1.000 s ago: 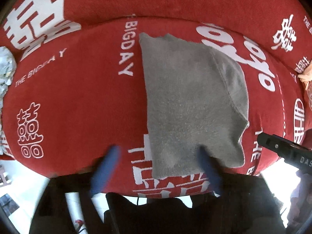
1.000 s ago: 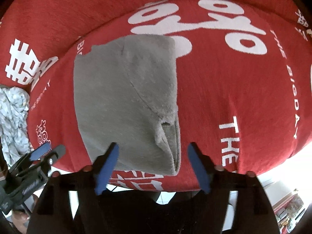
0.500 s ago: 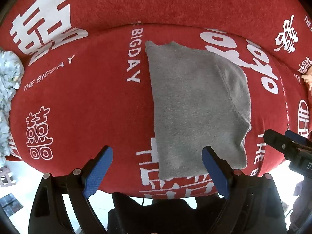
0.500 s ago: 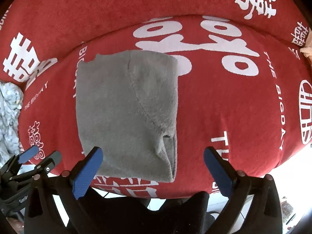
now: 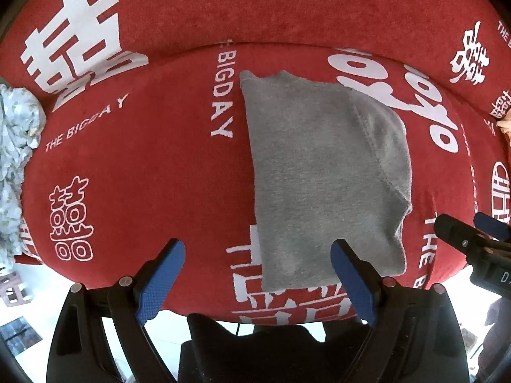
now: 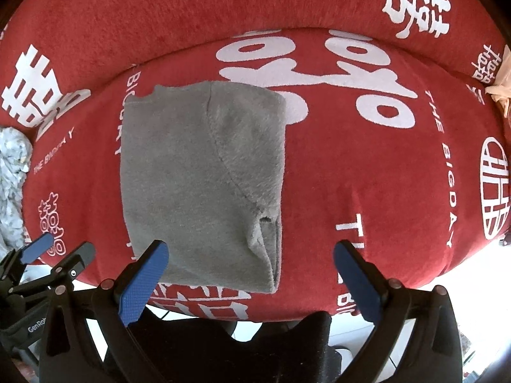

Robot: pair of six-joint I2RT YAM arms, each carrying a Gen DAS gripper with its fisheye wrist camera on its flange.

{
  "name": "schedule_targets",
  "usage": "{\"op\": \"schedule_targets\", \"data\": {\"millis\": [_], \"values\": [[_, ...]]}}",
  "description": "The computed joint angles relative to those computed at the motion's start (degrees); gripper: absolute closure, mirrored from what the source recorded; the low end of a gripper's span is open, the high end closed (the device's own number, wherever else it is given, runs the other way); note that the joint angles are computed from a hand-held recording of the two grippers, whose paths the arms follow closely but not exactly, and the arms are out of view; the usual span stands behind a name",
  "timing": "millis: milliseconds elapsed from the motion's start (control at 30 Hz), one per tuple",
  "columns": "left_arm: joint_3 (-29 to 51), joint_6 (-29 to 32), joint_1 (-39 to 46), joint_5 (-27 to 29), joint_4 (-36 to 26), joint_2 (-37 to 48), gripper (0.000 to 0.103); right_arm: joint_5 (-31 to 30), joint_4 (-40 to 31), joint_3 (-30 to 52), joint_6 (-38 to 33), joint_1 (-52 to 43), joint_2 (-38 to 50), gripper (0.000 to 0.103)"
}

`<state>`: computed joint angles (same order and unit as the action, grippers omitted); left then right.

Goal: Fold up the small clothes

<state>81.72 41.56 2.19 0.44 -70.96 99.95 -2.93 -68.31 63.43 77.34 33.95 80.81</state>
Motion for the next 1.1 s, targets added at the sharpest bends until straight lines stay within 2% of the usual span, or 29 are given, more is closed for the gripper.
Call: {"op": "schedule_targets", "data": {"millis": [1100], "values": [[-1.52,1.59,0.7,-0.7,0.74,-1.3,0.01,3.07,-3.12,3.51,-0.07,2.9,2.5,0.0]]}}
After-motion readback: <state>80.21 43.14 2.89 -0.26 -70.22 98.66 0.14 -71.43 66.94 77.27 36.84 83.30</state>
